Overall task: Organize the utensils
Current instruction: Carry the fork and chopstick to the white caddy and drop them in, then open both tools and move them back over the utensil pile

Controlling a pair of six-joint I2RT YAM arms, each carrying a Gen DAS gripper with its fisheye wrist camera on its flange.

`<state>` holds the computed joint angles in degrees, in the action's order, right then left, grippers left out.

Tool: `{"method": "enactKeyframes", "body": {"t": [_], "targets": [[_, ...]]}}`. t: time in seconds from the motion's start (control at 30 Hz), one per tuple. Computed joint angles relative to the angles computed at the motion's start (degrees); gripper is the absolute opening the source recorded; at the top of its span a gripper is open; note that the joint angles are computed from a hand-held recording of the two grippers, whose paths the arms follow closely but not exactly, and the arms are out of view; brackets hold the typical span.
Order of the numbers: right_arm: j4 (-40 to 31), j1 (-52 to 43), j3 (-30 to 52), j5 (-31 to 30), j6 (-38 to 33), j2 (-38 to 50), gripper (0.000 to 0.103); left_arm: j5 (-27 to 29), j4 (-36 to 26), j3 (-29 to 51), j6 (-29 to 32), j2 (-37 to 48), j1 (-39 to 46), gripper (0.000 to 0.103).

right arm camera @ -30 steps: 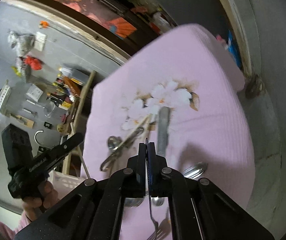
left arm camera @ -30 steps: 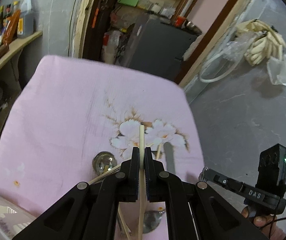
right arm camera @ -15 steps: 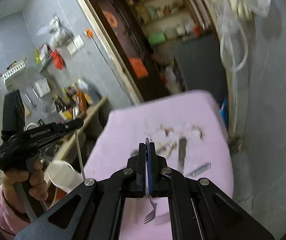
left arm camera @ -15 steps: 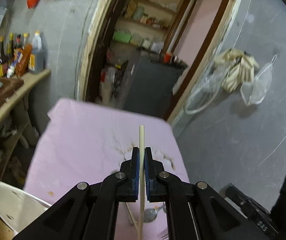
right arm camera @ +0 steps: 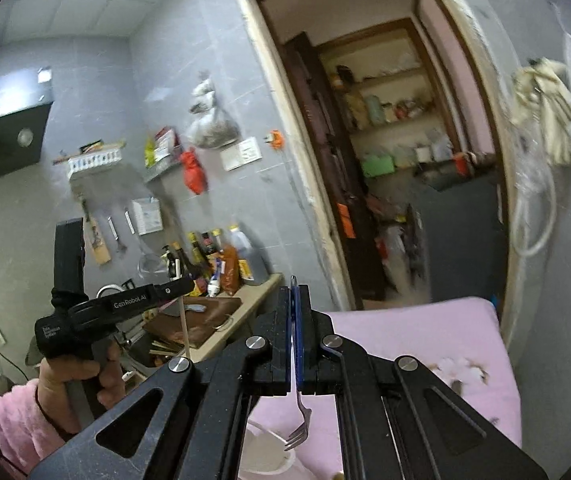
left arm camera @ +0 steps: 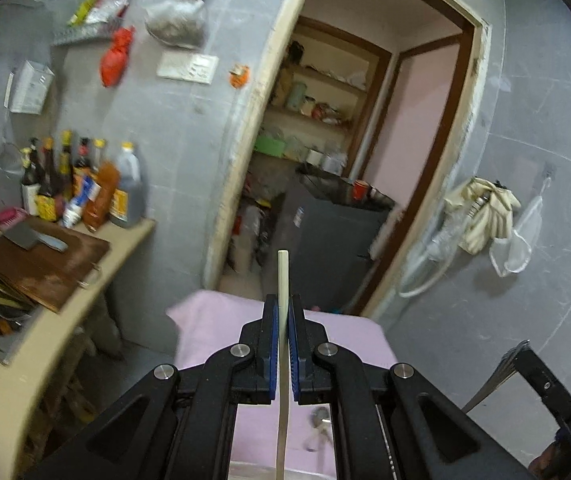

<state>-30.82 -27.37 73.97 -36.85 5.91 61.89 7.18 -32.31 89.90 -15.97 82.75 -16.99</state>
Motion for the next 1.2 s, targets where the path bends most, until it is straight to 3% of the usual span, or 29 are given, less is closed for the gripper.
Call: {"method": "enactKeyframes", "body": {"t": [0.27, 0.57, 0.77, 1.1, 1.2], "targets": [[1.56, 20.32, -5.40, 22.49, -0.88, -0.20, 0.002, 3.54, 11.57, -13.49, 2.94, -2.20, 6.53, 0.005], [5.25, 26.92, -13.93, 28.64, 1.14, 0.98, 0.002, 5.16, 26.22, -27.62, 4.19, -1.94, 5.78, 0.005], [6.19, 28.50, -17.62, 29.92, 2.53, 0.85, 0.002, 3.69, 26.70, -30.87, 5.57, -2.40, 4.02, 0.005], [5.16, 24.03, -19.76, 23.34, 3.94, 0.14, 0.004, 7.49, 18.44, -29.46, 6.49, -2.79, 5.35, 0.006], [4.73, 21.99, -20.04, 21.14, 4.05, -0.68, 0.013, 7.48, 16.47, -29.00, 6.24, -3.14, 5.56, 0.013]]}}
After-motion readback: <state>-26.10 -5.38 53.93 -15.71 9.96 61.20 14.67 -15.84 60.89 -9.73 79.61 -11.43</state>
